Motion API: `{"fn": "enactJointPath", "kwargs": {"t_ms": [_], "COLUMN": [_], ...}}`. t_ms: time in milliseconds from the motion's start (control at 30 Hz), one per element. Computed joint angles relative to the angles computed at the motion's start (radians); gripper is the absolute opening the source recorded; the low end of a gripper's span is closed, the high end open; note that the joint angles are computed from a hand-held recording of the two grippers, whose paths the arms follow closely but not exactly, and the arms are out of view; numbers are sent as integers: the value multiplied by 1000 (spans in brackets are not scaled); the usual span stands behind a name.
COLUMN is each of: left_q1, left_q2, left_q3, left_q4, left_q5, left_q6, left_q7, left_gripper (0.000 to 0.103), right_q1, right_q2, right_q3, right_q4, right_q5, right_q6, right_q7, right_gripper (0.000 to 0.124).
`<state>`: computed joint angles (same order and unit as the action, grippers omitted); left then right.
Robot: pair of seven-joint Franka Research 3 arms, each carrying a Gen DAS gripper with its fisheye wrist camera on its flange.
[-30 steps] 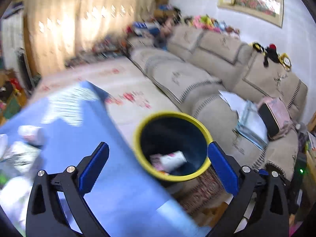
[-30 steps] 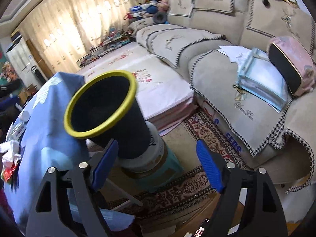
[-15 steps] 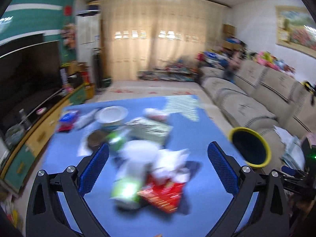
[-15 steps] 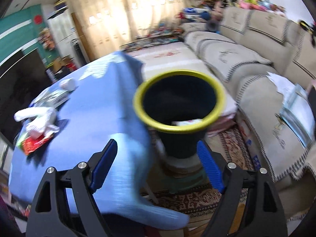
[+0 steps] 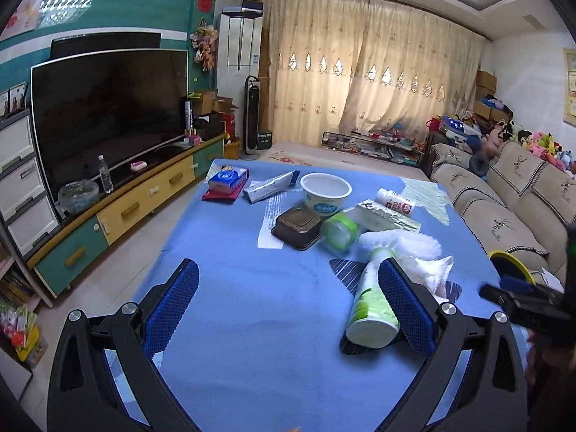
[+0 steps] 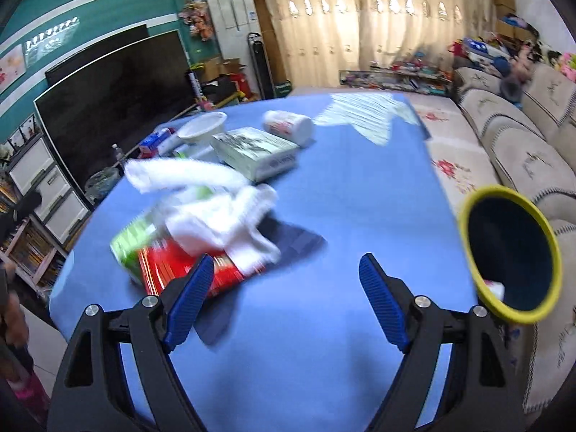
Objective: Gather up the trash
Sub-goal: 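Return both grippers toward the table and the remaining trash, then grasp the white tissue with the right gripper while the left gripper grasps the red snack bag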
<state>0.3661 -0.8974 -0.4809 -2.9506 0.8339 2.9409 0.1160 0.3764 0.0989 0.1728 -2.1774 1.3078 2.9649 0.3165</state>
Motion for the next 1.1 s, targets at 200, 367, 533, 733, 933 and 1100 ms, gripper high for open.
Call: {"fn": "enactJointPath", "kwargs": {"t_ms": [200, 367, 533, 733, 933, 1100], "left_q1": [57, 121, 165, 168, 156, 156], "left_q2": [38, 88, 111, 101, 79, 55], "left_q3": [-35, -83, -111, -126, -138, -148], "left_q4": [12, 47, 53, 45, 39, 27], "left_q5": [25, 45, 48, 20, -4, -17], "left_q6": [42, 80, 119, 129, 125, 157], "left_q7": [-26, -53, -65, -55, -42, -31], "left_gripper": [98, 98, 98, 98, 98, 98], "right_q1": [26, -13, -55, -89, -54, -34], "right_q2": [135, 192, 185, 103, 1, -65], "right_q3": [-19, 18, 72, 110, 59, -10], "right_q4": [117, 177, 168, 135, 107, 98], "right_q5": [-348, -439, -415, -183, -12, 77], "right_q6": [-32, -91, -80, -80, -105, -202], "right_q7": [352, 451, 417, 203, 41, -18], "right_gripper": [53, 44, 11, 5, 5, 5]}}
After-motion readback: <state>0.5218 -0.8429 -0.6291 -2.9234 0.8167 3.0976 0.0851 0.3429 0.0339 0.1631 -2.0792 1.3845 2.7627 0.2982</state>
